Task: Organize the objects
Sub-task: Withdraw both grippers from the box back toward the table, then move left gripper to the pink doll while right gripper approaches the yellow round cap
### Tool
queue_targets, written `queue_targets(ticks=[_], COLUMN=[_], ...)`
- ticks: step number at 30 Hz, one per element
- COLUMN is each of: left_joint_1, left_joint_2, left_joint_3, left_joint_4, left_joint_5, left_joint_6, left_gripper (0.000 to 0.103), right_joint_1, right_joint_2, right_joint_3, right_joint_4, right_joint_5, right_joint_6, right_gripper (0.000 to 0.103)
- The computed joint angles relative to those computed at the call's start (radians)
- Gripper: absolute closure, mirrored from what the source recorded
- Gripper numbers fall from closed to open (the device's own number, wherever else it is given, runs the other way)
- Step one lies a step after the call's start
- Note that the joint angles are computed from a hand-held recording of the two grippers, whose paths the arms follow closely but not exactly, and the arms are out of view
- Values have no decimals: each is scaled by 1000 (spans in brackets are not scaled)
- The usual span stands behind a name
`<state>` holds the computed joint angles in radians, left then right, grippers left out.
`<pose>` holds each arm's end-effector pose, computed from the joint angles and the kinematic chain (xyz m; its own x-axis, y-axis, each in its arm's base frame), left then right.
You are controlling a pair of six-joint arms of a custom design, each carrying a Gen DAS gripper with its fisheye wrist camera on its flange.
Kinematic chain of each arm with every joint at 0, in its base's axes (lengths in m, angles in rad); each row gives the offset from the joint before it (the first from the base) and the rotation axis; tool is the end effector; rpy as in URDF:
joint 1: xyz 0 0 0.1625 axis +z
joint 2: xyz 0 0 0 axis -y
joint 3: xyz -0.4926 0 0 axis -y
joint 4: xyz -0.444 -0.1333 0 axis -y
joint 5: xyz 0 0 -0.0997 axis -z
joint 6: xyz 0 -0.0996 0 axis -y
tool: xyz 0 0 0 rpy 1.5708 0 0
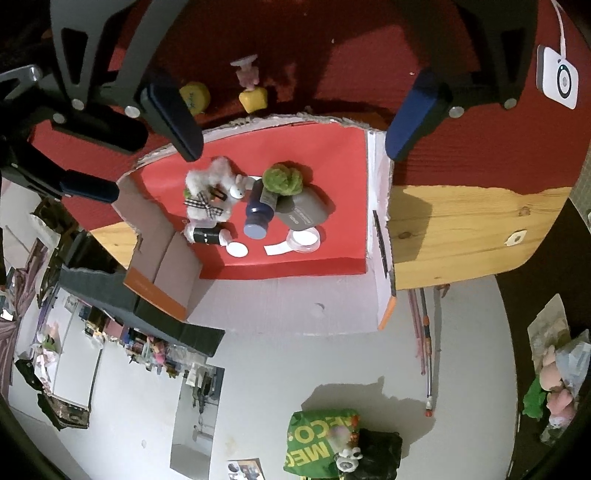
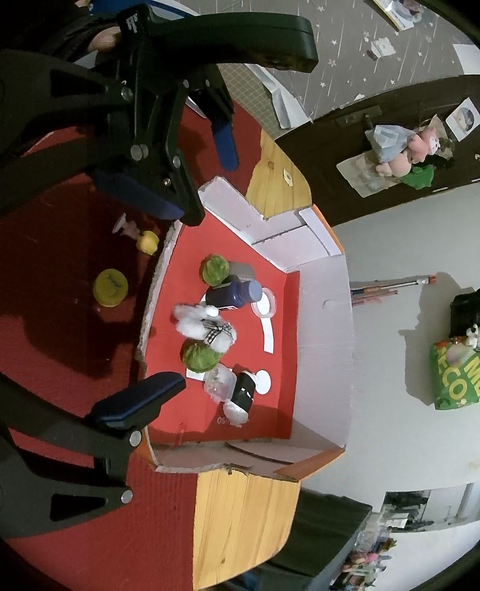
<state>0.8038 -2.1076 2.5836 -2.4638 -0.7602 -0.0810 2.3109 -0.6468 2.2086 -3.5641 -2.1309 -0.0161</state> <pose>-0.0337 -0.3310 0.3600 -0.7489 0.2127 -0.6277 0.5758 0.6777 -0.4573 0.4120 -0.3319 -0.0196 -0.7655 -0.4180 0.4892 -0.6250 0.6641 -0.4104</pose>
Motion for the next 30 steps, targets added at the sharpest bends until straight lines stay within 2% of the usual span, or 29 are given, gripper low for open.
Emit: queue_targets(ticks=[6,19,24,28,30], left_joint_1=[-43,-102,-104,-90,-87], left_joint_2=[-45,-148,-174,-180,-180], left_joint_3=[7,19,28,35,41], left_joint_4=[70,238,283,298,300], left_joint_5=[43,67,69,50,44], left_joint_6=[-36,-124,-147,-149,-145], left_gripper=[0,0,0,0,2], right_joint_1=[16,54,56,57,57], right_joint_2=[-11,-26,-21,-9,-4], right_joint_3=[16,54,69,76,78], right_joint_4=[-12,-18,-16,-18,-17], right_joint_5=[-10,-31,-43,-58,-66], right_joint_6=[9,34,50,55,51], right_gripper=[9,9,9,10,17])
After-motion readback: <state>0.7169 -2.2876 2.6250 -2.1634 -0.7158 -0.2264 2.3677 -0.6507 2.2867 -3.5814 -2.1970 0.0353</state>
